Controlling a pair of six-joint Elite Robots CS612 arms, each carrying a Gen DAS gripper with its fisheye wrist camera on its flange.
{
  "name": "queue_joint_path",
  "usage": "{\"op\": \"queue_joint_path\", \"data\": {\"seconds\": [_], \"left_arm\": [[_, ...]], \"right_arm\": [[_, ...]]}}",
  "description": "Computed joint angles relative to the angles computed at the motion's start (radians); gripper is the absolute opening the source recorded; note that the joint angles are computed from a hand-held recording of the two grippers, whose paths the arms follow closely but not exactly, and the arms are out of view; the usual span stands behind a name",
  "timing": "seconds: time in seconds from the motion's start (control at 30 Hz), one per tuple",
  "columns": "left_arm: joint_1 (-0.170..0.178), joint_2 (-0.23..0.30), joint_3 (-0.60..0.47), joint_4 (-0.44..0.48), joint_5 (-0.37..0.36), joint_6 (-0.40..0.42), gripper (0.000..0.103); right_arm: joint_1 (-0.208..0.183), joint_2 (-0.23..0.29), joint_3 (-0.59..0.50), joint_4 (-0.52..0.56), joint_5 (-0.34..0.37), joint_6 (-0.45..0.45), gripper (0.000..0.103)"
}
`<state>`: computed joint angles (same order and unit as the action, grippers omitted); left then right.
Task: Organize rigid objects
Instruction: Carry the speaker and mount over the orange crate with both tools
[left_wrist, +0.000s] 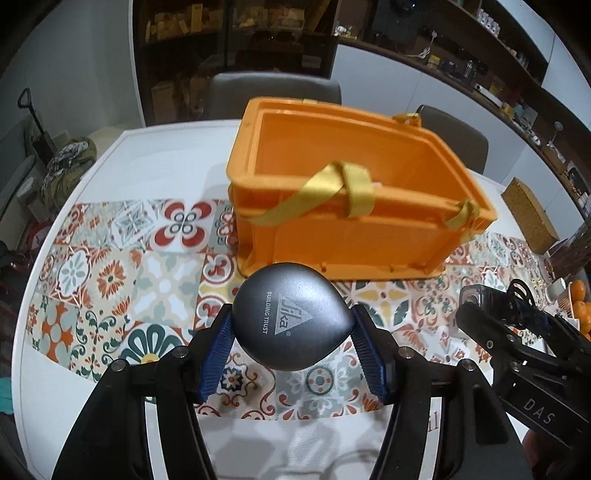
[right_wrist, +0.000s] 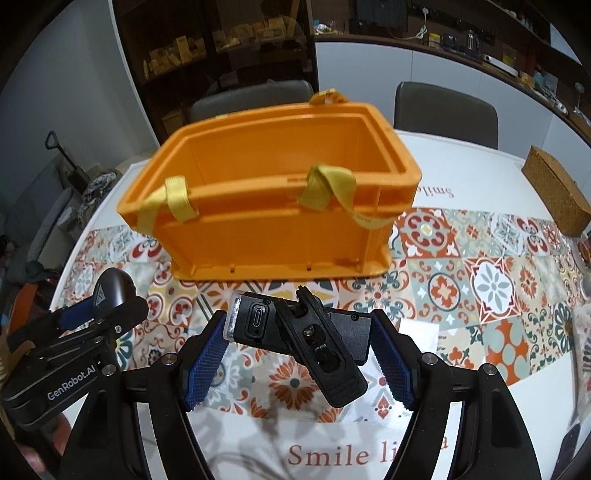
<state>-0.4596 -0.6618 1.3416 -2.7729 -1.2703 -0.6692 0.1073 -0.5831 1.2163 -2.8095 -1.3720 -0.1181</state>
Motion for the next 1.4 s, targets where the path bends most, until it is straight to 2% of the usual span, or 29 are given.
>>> {"op": "queue_joint_path", "data": {"seconds": [0.7, 1.4], "left_arm": [[-0.005, -0.014, -0.05, -0.057, 0.066, 0.103, 0.062], [0.024, 0.034, -0.186, 0.019, 0.061, 0.159, 0.062]], "right_arm": [[-0.002, -0.014, -0.027, -0.103, 0.024, 0.012, 0.075], [0.009, 0.046, -0.183, -0.041, -0.009, 0.0, 0.076]]}}
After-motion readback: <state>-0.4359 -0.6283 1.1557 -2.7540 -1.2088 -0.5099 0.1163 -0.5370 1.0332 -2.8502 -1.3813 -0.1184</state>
